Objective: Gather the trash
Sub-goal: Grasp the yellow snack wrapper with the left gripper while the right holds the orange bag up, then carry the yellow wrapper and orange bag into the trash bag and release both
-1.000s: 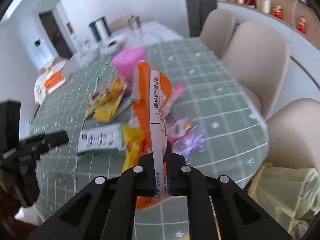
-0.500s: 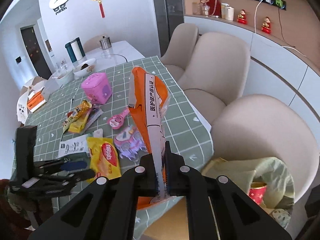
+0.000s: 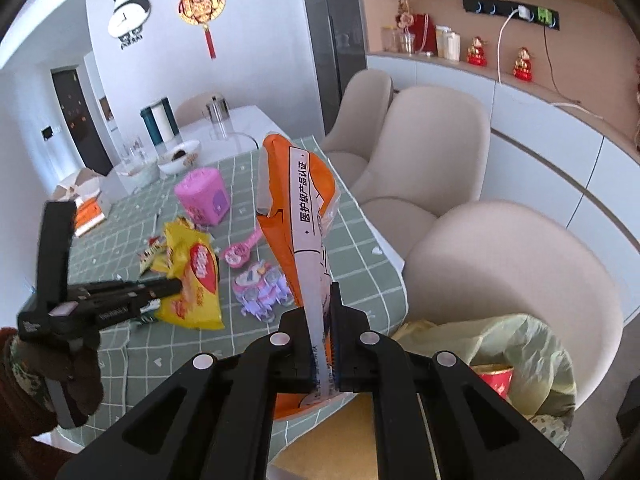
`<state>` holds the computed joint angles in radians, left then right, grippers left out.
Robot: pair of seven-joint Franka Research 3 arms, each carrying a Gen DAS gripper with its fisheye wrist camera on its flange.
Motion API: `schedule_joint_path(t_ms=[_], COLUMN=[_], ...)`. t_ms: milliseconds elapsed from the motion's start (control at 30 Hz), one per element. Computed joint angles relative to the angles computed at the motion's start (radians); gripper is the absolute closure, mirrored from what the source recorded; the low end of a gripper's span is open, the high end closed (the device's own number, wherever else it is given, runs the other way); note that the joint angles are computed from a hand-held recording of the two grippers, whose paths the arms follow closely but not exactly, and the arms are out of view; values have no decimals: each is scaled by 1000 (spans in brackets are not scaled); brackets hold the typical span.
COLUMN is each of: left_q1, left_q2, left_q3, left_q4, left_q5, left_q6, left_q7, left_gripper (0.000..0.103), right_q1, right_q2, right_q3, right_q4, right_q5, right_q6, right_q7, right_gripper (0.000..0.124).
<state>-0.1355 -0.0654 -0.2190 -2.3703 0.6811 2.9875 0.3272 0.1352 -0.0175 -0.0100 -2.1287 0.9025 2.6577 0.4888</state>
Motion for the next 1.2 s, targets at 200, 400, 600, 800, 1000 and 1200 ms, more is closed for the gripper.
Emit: schedule_joint_path(t_ms=[200,400,600,800,1000,1200], left_q1=[7,-45,-109,-157,-197,-276], left_q2=[-49,31,206,396,608,814], left_q3=[-17,-17,-66,-122,-167,-167], left_q4=[51,152,322,524,760,1043], left_q5=[32,-115,-366,-477,-546,-588], left_q6=[25,73,57,2,-105,-296], left_q7=[26,201,494,636,733,841], left_gripper=[95,95,95,95,95,89], right_q1=[-6,-29,-83,-158,-233,-307], right_q2=[-54,-98,-110,-82,-28,57], right_q3=[-21,-60,-105,-156,-176,-167], right_q4=[-1,-7,-11,10,39,107], right_q5=[93,116,64,56,71,90], right_q6=[-13,13,45,20,-2,-64], right_q7=[-71,-97,-74,-86,-139,-129], right_gripper=[117,117,117,117,117,117])
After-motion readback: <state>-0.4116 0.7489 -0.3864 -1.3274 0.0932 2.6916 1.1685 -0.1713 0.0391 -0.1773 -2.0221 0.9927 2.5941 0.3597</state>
